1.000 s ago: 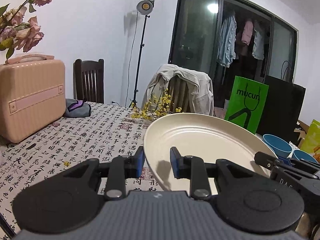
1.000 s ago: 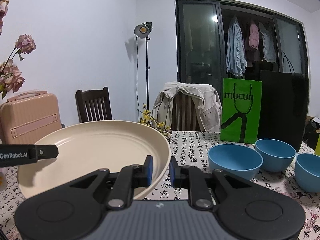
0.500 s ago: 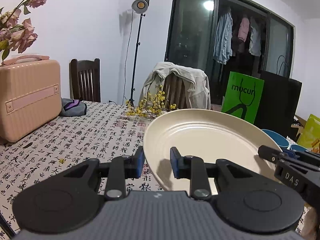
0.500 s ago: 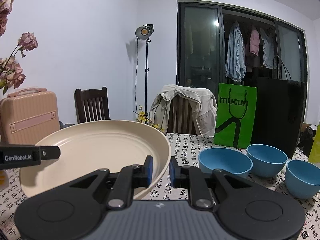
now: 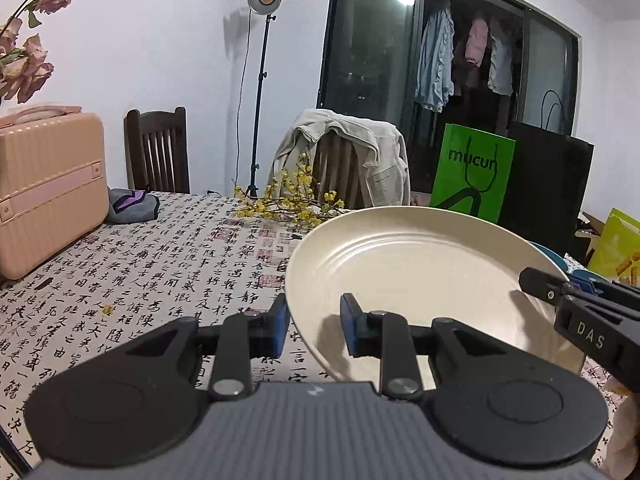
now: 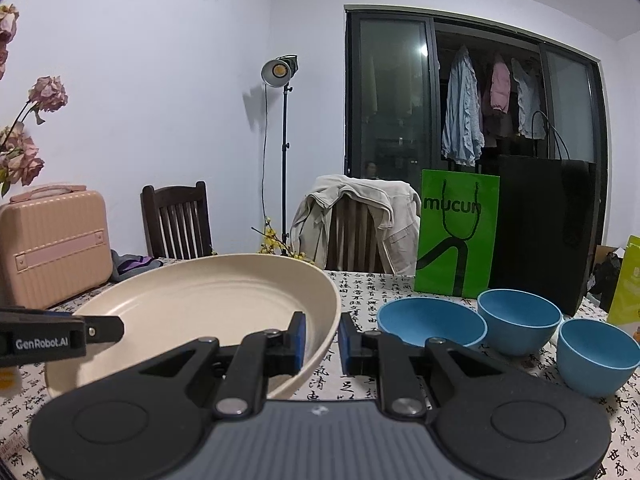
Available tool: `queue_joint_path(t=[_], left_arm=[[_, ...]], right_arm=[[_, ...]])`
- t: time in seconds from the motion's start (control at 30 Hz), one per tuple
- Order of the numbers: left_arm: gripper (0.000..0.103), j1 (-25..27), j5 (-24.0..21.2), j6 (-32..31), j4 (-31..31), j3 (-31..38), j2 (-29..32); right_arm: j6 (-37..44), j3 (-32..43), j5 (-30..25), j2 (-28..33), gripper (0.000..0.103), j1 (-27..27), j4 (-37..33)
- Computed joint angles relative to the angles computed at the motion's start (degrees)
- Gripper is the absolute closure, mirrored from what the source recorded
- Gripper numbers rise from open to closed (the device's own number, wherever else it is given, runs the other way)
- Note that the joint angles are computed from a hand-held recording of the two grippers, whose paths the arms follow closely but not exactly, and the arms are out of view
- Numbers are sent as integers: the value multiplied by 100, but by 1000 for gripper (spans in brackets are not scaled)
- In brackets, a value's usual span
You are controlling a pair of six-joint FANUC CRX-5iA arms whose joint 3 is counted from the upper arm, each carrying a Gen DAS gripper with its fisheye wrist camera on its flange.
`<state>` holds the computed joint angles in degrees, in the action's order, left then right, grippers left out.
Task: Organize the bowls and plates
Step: 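Carry the held cream plate toward the other cream plate with both grippers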
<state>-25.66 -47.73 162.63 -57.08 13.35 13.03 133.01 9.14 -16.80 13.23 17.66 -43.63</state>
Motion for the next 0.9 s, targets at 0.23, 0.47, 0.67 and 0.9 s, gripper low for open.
queue_joint_path(t=[0.23,0.47,0.67,0.9], left_arm=[[77,-88,-24,20,-71,84,52],[76,-172,-41,17,-85,200,151],[76,-206,20,-25,-47,280,236],[76,-241,76,-77,22,372,342]], right_arm=[[84,144,-271,70,86,-200,-239],[349,82,-258,12,86,-342,-523],[261,48,-250,20,86,-419,-509],[220,15,-262,45,86,-524,-541]])
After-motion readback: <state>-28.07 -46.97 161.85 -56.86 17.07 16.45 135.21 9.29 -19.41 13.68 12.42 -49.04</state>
